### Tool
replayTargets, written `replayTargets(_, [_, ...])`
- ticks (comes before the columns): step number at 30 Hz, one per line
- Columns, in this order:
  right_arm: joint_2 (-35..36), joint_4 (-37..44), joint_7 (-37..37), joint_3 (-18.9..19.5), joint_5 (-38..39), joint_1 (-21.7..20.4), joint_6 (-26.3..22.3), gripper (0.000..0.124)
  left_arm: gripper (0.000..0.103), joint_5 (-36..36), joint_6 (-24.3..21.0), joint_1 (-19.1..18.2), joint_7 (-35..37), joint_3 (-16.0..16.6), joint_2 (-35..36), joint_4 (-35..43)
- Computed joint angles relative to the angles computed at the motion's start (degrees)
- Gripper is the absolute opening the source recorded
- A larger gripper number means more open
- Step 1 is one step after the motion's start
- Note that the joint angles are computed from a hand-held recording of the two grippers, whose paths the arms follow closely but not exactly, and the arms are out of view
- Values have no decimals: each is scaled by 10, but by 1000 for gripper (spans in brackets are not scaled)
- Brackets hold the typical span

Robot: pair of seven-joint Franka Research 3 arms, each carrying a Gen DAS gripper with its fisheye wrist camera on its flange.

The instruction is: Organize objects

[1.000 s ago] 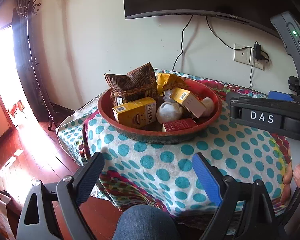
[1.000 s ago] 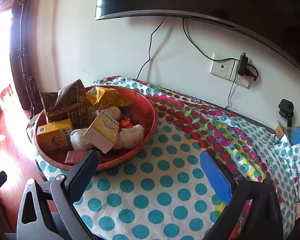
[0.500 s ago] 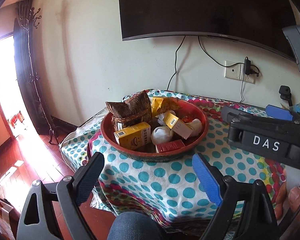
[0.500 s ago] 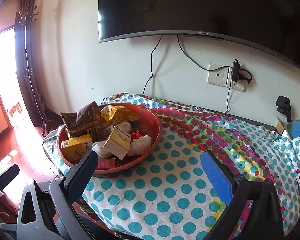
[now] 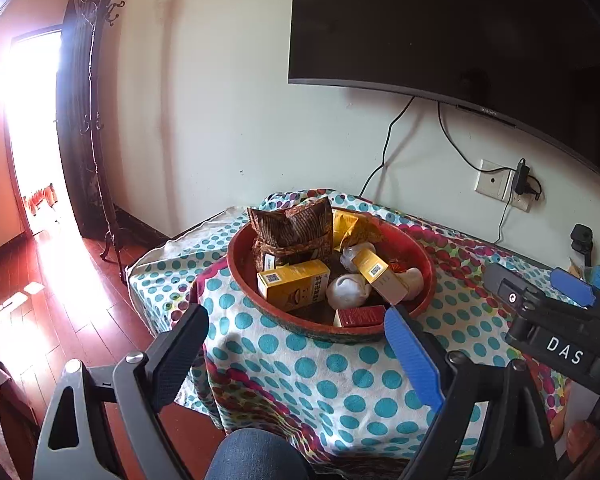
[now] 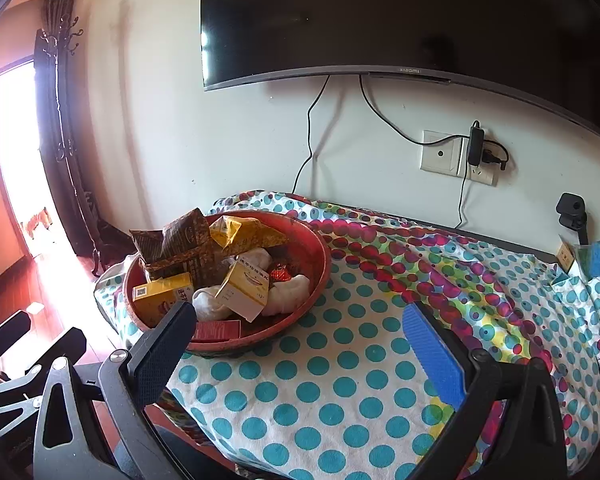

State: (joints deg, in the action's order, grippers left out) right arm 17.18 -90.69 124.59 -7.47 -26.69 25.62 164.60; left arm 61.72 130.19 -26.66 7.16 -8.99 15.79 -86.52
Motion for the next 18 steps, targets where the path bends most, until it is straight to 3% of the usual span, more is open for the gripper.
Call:
replayTargets(7, [1, -1, -1, 1, 4, 0, 0, 103, 92, 16, -59, -15, -13, 2, 7, 10])
replayTargets(18, [5, 1, -9, 0, 10, 2, 2, 103, 92, 15, -46, -10, -8, -1, 5, 5])
